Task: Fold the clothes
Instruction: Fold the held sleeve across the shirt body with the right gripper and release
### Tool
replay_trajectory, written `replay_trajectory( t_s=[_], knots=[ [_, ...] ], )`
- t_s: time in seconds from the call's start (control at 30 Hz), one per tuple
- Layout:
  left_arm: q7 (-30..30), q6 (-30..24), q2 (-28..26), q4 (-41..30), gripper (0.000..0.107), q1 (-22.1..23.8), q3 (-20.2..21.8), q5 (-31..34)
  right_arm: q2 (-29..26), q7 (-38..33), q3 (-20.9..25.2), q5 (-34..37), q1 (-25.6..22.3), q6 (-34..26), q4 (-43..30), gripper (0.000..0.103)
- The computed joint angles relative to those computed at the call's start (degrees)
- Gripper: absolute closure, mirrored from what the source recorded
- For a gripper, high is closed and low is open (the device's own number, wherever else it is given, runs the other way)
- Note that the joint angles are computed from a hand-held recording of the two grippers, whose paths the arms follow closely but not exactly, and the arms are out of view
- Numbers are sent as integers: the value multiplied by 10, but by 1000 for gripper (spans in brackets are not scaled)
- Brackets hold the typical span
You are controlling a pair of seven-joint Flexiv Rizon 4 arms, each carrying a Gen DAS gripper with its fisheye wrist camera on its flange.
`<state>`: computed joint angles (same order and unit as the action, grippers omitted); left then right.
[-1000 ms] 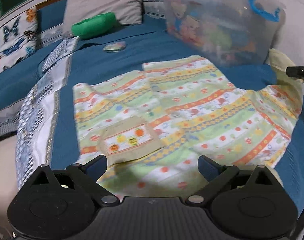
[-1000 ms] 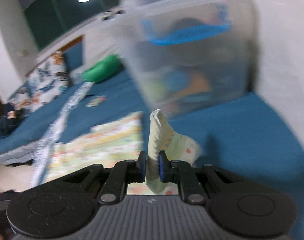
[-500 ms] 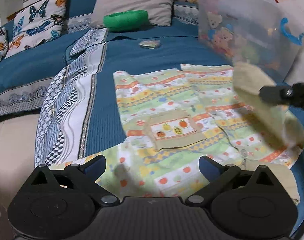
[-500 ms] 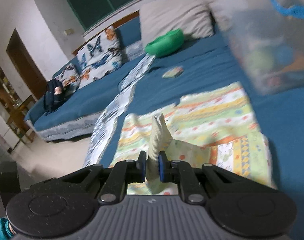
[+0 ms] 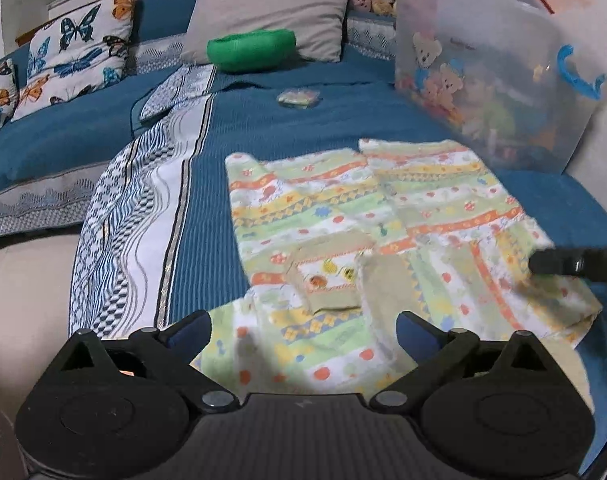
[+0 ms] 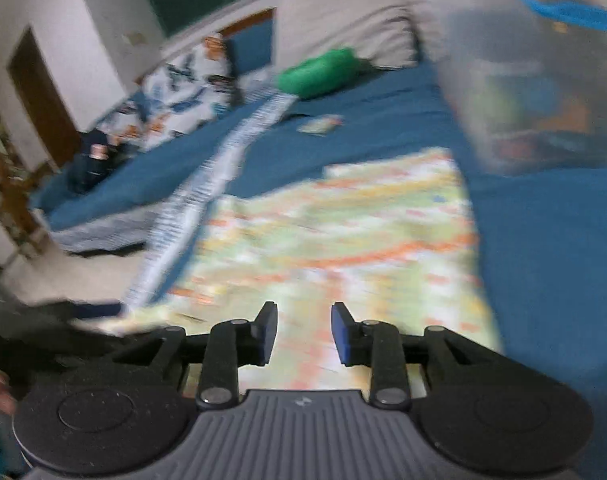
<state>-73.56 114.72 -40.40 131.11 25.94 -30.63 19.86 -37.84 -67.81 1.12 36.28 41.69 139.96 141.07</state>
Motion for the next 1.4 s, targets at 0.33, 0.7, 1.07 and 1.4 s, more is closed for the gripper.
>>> replay_trajectory(
  t_s=[0.33, 0.7, 1.07, 1.4],
  knots=[
    [22, -1, -20, -10, 22, -1, -35, 32, -14, -16, -45, 34, 25, -20, 23, 77],
    [98, -58, -71, -32, 42, -3, -61, -20, -49, -83, -146, 62, 77, -103, -41, 77],
    [35, -6, -42, 29, 41, 69, -53, -19, -53, -137, -161, 93, 187, -113, -38, 60],
    [-59, 26, -11, 52, 41, 103, 5, -24, -35, -147, -188, 98, 238, -110, -28, 49]
  ],
)
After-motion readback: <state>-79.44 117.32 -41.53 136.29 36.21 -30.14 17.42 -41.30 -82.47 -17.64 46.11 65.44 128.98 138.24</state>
